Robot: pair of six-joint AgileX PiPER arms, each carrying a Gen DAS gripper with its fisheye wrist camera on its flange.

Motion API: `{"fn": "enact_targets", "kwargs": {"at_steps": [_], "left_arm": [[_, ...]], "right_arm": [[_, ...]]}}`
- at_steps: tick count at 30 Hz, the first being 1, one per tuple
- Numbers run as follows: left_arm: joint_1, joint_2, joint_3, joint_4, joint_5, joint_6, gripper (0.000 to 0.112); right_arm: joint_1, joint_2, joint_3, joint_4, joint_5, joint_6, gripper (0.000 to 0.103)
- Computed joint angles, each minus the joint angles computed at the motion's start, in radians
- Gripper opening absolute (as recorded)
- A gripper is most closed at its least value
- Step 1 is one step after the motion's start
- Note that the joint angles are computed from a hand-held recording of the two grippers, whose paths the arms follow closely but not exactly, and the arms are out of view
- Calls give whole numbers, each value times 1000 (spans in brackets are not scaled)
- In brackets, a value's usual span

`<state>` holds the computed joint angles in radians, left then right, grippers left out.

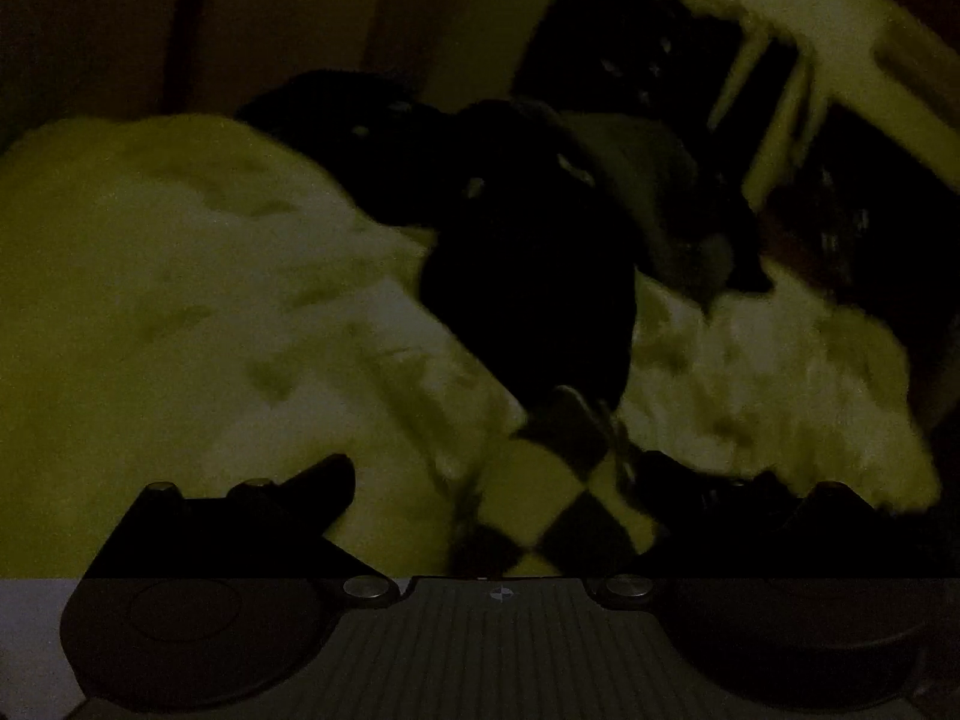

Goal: Fold large clothes

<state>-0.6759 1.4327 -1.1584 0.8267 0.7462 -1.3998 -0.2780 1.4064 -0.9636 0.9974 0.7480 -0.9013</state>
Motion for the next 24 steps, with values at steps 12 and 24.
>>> {"fn": "enact_targets", "kwargs": {"at_steps": [12,24], "left_arm": [[144,206,-176,-249,-88,303,75],[138,269,-209,-53,17,158,103]], "right_arm": [[-21,-58,49,86,-107,-157,8],[79,-20,68,-36,-278,-129,2]]}}
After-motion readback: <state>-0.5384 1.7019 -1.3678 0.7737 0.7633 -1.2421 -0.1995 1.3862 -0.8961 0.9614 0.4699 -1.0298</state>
